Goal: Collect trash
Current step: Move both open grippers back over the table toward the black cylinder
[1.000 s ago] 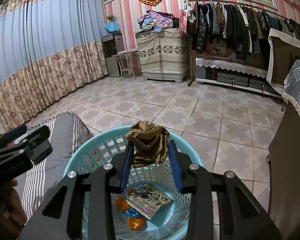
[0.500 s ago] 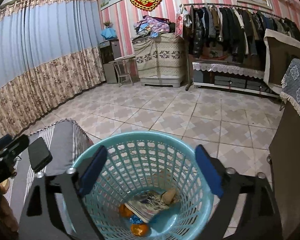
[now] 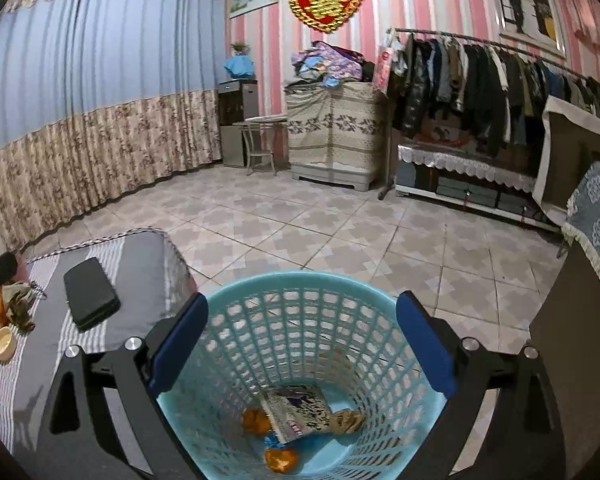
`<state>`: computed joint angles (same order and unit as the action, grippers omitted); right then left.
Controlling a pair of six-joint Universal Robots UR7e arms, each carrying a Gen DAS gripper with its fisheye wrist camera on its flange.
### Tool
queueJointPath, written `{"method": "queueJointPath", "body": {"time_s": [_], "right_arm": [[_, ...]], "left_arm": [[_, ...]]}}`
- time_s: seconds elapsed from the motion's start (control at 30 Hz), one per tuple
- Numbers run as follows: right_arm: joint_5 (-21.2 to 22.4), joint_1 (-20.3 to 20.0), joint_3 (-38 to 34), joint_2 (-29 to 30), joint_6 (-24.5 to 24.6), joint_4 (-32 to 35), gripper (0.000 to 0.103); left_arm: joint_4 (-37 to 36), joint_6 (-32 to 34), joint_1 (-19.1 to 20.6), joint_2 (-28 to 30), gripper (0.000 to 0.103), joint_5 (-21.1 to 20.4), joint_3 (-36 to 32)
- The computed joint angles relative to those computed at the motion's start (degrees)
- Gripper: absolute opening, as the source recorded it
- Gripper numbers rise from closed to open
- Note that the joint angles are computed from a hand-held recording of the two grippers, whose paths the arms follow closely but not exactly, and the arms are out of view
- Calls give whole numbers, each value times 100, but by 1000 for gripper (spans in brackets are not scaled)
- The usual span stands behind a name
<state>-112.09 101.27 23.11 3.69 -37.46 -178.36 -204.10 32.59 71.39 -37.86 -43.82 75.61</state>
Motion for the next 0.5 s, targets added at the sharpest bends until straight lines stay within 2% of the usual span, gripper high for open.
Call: {"method": "queueJointPath", "body": {"time_s": [0.23,0.43,0.5], "right_arm": [[50,240,124,130,-354,-17,93],[239,434,144,289,-399,387,93],[278,509,171,348,-473,484,93]], "left_arm": [[-554,68,148,-619,97,362,726],[-1168,472,348,-1173,97,844,1363],[-1215,431,439,-1386,97,958,1582]]}}
